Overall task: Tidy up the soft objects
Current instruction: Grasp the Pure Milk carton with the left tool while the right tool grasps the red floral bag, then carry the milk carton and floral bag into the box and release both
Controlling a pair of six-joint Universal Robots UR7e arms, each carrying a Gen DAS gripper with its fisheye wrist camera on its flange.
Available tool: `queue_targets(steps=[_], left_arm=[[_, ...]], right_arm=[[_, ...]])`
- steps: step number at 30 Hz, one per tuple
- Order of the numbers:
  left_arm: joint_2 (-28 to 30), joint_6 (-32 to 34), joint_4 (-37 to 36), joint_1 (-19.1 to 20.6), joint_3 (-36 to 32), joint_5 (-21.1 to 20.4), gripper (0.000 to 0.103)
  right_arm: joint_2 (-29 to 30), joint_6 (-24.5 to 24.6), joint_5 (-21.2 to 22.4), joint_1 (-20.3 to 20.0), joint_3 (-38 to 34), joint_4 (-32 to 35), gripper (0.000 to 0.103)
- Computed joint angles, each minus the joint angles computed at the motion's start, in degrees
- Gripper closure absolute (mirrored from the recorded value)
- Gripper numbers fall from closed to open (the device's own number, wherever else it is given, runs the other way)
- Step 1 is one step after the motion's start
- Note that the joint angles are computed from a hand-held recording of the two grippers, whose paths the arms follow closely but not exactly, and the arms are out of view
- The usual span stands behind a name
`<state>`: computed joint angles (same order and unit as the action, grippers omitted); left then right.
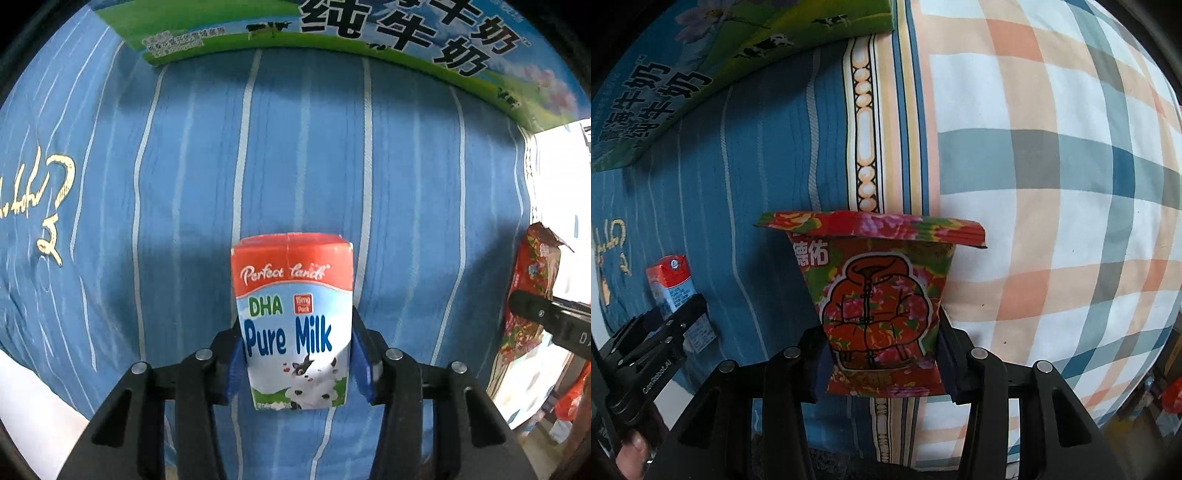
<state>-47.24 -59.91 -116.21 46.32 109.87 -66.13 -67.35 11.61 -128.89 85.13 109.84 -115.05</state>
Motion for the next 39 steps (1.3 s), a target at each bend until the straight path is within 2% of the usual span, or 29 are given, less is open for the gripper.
queue_targets(steps=[3, 5, 7, 10, 16, 26, 33, 39], left_arm=[[0.65, 0.25, -0.37, 0.2, -0.73, 0.5, 0.058], [0.79, 0.31, -0.99, 0.3, -0.74, 0.97, 0.059], [0.57, 0.39, -1.05, 0.28, -0.68, 1.25, 0.059], [-1.62, 1.82, -0.32, 0.56, -0.58, 1.68, 0.059], [-3.75, 2.31, -1.78, -2.63, 0.15, 2.54, 0.059], [-8.5, 4.54, -0.52, -8.14, -3.45, 8.09, 0.059], [-11.49, 8.6, -1.02, -8.49, -6.02, 11.87, 0.059], [-11.21, 10.98, -1.37, -7.87, -10.18, 14.75, 0.059]], right_arm=[[1.25, 1.67, -1.15, 0.76, 0.37, -0.82, 0.053], [5.12, 3.98, -0.95, 2.51, -2.22, -0.96, 0.055], [5.39, 4.32, -1.82, 3.13, -1.83, -1.71, 0.057], [5.2, 4.9, -0.39, 4.62, -1.94, -2.08, 0.058], [3.92, 2.78, 2.43, 8.2, -1.27, -3.69, 0.058], [2.08, -0.98, 5.35, 15.91, -4.73, -3.79, 0.059], [1.91, -2.56, 3.77, 18.83, -9.82, -0.81, 0.059], [3.66, -4.23, 5.8, 18.74, -17.02, 1.15, 0.059]])
